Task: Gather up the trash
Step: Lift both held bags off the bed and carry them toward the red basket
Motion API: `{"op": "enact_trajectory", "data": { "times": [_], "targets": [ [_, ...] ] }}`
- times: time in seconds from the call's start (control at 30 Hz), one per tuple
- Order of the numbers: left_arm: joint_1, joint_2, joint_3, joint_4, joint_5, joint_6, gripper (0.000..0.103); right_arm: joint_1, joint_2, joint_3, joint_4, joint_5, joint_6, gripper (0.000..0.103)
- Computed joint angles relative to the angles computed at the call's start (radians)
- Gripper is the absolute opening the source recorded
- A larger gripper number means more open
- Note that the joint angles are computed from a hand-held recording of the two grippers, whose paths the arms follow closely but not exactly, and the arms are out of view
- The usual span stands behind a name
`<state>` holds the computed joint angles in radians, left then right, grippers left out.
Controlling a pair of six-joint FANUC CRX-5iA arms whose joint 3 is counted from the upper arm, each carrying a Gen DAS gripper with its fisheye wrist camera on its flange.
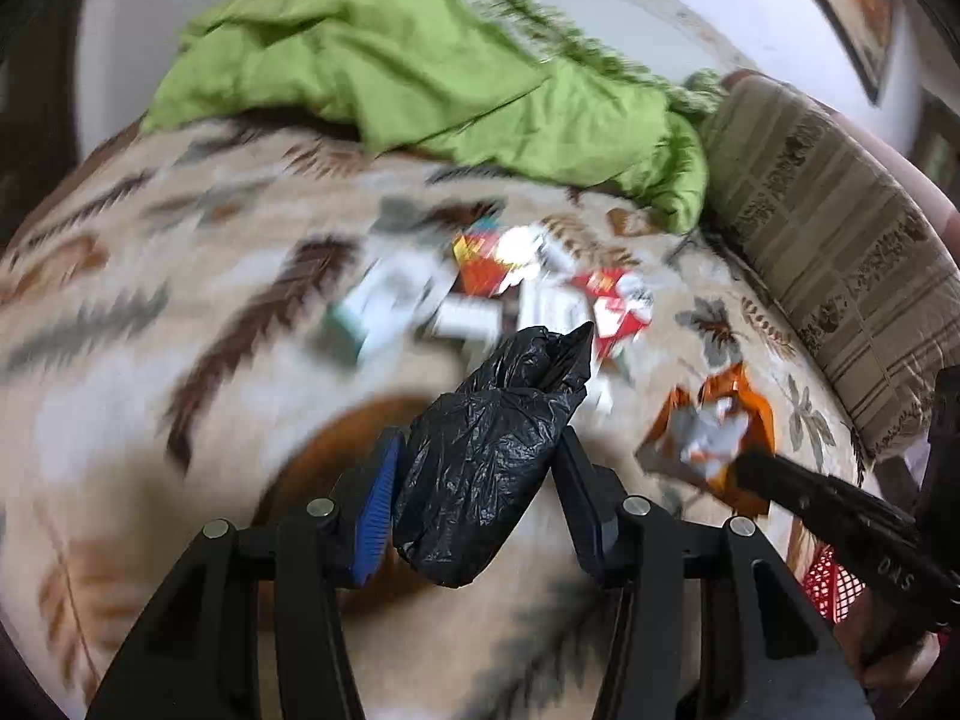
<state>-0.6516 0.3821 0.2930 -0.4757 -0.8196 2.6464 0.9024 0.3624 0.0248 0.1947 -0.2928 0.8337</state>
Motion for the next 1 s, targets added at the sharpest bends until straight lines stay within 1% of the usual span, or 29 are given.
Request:
{"op": "enact_trajectory", "data": {
  "times": [0.07,0.13,0.17,0.2,0.23,0.27,0.37,0.43,0.5,0.53,0.57,0.63,0.77,0.87,0.93,1.0],
  "targets": [
    [-0.013,-0.001,-0.01,-0.011,-0.029,0.047,0.049,0.011,-0.001,-0.008,0.029,-0.007,-0.011,0.016],
    [-0.013,0.008,-0.013,-0.001,-0.04,0.049,0.049,0.015,-0.003,-0.017,0.042,0.0,-0.02,0.016],
    [-0.01,0.007,-0.021,0.001,-0.032,0.054,0.049,0.016,-0.003,-0.022,0.058,0.005,-0.034,0.016],
    [-0.011,0.007,-0.024,-0.009,-0.027,0.066,0.049,0.018,-0.005,-0.039,0.107,0.02,-0.081,0.016],
    [-0.018,0.014,-0.012,-0.033,-0.047,0.079,0.049,0.016,-0.009,-0.063,0.166,0.046,-0.135,0.016],
    [-0.027,0.013,-0.009,-0.057,-0.06,0.094,0.049,0.014,-0.012,-0.078,0.198,0.067,-0.162,0.016],
    [-0.033,0.009,-0.014,-0.074,-0.046,0.109,0.049,0.009,-0.018,-0.11,0.28,0.108,-0.24,0.016],
    [-0.044,0.015,-0.002,-0.092,-0.061,0.11,0.049,0.007,-0.02,-0.114,0.276,0.12,-0.241,0.016],
    [-0.058,0.018,0.009,-0.115,-0.076,0.112,0.049,0.002,-0.021,-0.13,0.33,0.137,-0.298,0.016],
    [-0.063,0.018,0.012,-0.127,-0.078,0.116,0.049,0.003,-0.021,-0.128,0.321,0.135,-0.29,0.016],
    [-0.073,0.019,0.02,-0.15,-0.091,0.126,0.049,0.003,-0.02,-0.129,0.333,0.135,-0.299,0.016],
    [-0.089,0.024,0.035,-0.189,-0.119,0.141,0.049,-0.005,-0.023,-0.153,0.418,0.154,-0.376,0.016],
    [-0.122,0.047,0.085,-0.262,-0.202,0.158,0.049,-0.015,-0.024,-0.173,0.515,0.172,-0.463,0.016],
    [-0.132,0.055,0.1,-0.283,-0.226,0.153,0.049,-0.017,-0.021,-0.177,0.543,0.176,-0.493,0.016],
    [-0.141,0.066,0.117,-0.302,-0.258,0.148,0.049,-0.01,-0.022,-0.166,0.493,0.164,-0.439,0.016],
    [-0.142,0.066,0.12,-0.308,-0.265,0.151,0.049,-0.01,-0.019,-0.164,0.504,0.162,-0.446,0.016]
  ]
}}
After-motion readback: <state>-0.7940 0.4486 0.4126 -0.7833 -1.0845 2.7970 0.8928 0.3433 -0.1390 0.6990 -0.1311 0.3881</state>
